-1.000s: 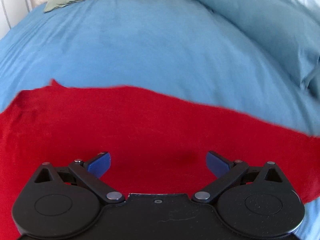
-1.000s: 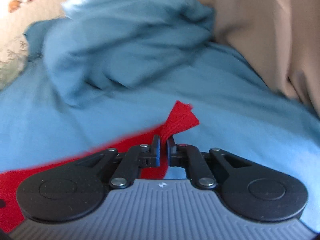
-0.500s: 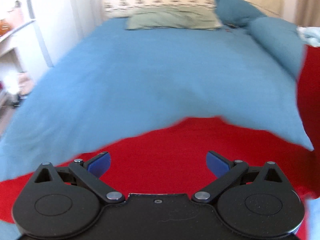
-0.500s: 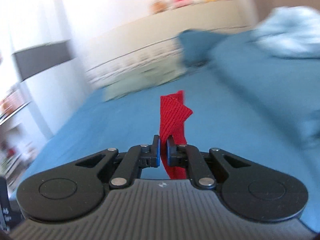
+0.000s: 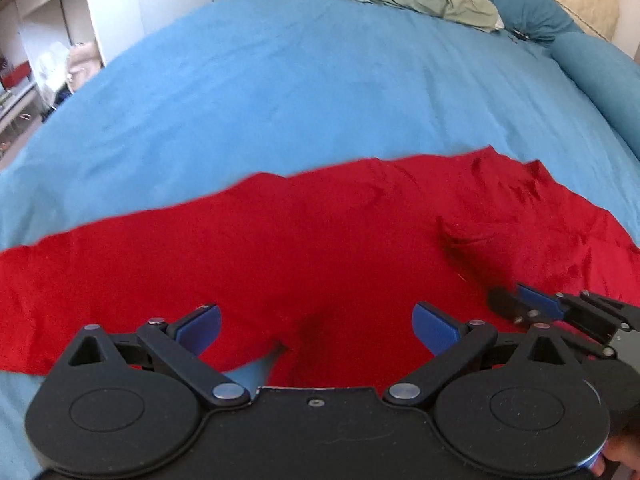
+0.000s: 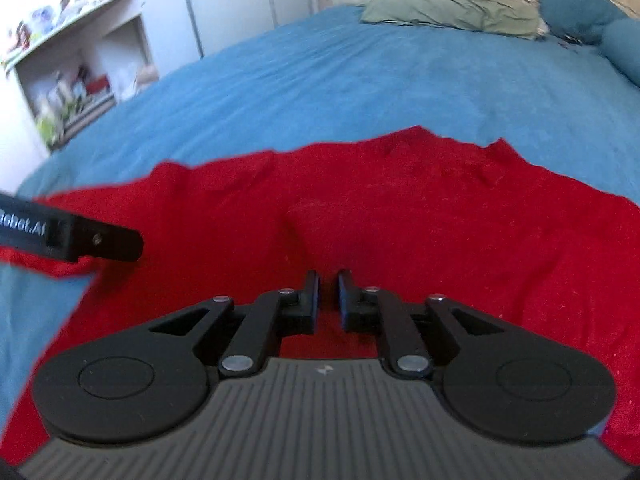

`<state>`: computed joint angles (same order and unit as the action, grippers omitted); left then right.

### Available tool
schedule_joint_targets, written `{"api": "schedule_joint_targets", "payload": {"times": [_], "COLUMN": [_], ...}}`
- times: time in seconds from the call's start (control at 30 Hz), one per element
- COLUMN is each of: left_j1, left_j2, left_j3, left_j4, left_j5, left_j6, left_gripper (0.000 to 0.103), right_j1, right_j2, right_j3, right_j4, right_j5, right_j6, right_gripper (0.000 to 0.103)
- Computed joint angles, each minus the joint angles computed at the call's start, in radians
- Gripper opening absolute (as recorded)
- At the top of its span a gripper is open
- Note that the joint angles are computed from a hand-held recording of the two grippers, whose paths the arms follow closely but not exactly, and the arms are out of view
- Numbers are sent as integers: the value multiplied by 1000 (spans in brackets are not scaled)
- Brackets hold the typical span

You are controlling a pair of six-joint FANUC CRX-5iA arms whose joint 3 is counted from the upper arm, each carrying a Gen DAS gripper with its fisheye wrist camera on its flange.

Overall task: Fold small clothes
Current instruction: 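Fold the held sleeve across the sweater body with the right gripper, release, then grasp the other sleeve cuff with the left gripper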

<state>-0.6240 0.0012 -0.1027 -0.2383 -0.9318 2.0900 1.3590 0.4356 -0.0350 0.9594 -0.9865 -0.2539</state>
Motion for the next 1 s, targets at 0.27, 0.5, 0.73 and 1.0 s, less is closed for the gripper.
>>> {"api": "schedule_joint_targets", "payload": {"times": [0.27,0.5,0.73,1.0], "left_j1": [16,-18,-69,-61], "left_j2": [55,172,247,162], "left_j3": [-16,39,163,171], "left_j4": [230,310,155,21], "left_j5": [109,152,92,142], "left_j6": [-154,-128,-42,72], "left_gripper": [101,82,41,4], "right_j1": [65,214,272,241], "right_j2": [-93,-223,-248,-242], "right_j3": [-33,-134,-154,-170], "right_j4": [-58,-151,-338,-414], "right_j5": [-151,-444,-583,-655], "right_j6": [31,-246,-449,-512], "right_gripper": [81,101,101,101]}}
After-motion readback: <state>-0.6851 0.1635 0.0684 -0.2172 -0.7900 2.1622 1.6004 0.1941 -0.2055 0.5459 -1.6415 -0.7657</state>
